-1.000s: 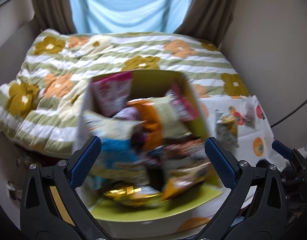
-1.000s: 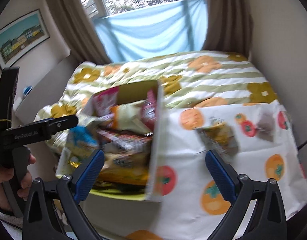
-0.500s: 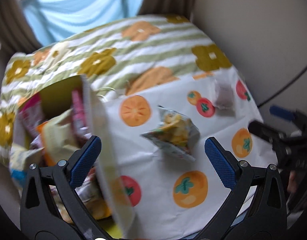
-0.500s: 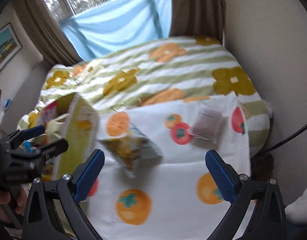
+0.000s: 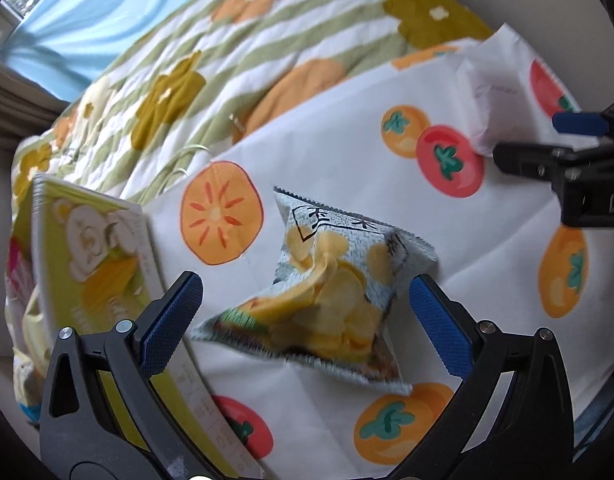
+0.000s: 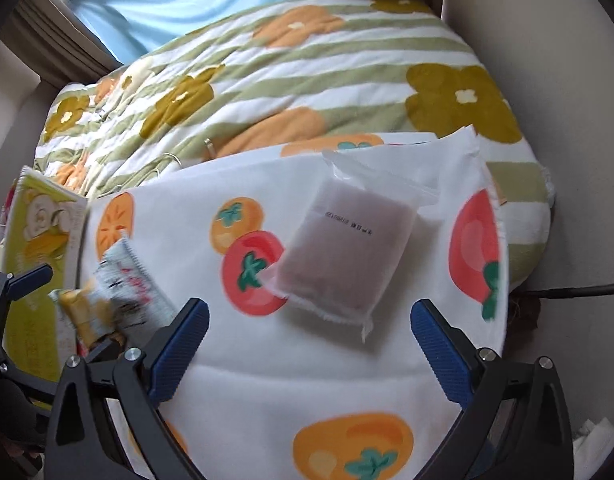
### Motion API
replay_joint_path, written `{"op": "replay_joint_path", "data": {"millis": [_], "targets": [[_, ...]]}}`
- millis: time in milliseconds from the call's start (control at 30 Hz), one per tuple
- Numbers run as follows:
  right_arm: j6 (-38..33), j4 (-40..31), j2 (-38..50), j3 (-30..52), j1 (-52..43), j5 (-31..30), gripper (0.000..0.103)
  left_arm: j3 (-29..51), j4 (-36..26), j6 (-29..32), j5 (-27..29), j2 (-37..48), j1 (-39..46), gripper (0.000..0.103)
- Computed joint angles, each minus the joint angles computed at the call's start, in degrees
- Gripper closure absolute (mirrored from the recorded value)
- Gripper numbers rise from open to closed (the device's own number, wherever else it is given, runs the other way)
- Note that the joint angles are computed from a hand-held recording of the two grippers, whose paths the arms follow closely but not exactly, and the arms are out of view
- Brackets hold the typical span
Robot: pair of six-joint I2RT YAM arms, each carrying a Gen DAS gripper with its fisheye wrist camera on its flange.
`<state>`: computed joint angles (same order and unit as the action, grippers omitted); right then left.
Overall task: Organize snacks
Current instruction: 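Grasp the blue potato-chip bag with the left gripper while the right gripper grasps the grey pouch, then carry the chip bag and grey pouch over the box with both grippers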
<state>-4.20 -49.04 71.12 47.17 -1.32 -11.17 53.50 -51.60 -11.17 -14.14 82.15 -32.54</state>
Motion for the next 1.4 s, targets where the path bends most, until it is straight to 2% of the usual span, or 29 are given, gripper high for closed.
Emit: {"op": "replay_joint_path", "data": {"millis": [267,400,500,633,767,867,967,1133,1400], "targets": [[-2.3,7.0,7.2,-0.1,-0.9,0.4,0.002,0.6,3.0,1.0,1.4,9.4,2.1,0.0],[-2.5,9.0,9.0,-0.3,-1.5,-0.4,0.002,0.4,4.0,0.0,3.5,10.3,3.6,0.004],[-2.1,10.5,10.0,-0.5,-1.6,-0.5,0.003,0.4,4.4,-1.0,5.2,10.6,5.0,0.01],[-1.2,12.3,9.2,-1.5,-0.5,0.4,0.003,0.0,5.3,-1.4,8.6,10.4,7.2,0.024],[-0.5,13.6,9.2,-1.8,-0.6,0.6,0.006,-0.6,6.0,-1.9,8.8,9.5,7.9,0.033],[0.0,14.3,9.7,-1.6,-0.5,0.8,0.007,-1.2,6.5,-2.5,9.3,8.4,8.3,0.035],[0.5,15.0,9.8,-1.7,0.4,2.3,0.012,-1.8,6.6,-3.2,9.0,7.4,8.1,0.035],[-0.2,16.7,8.8,-2.7,2.0,5.9,0.03,-2.5,6.2,-4.3,8.4,5.5,7.6,0.035],[-0.7,15.4,6.4,-3.3,1.3,4.6,0.036,-2.8,2.8,-6.5,7.8,-0.7,7.2,0.035]]}}
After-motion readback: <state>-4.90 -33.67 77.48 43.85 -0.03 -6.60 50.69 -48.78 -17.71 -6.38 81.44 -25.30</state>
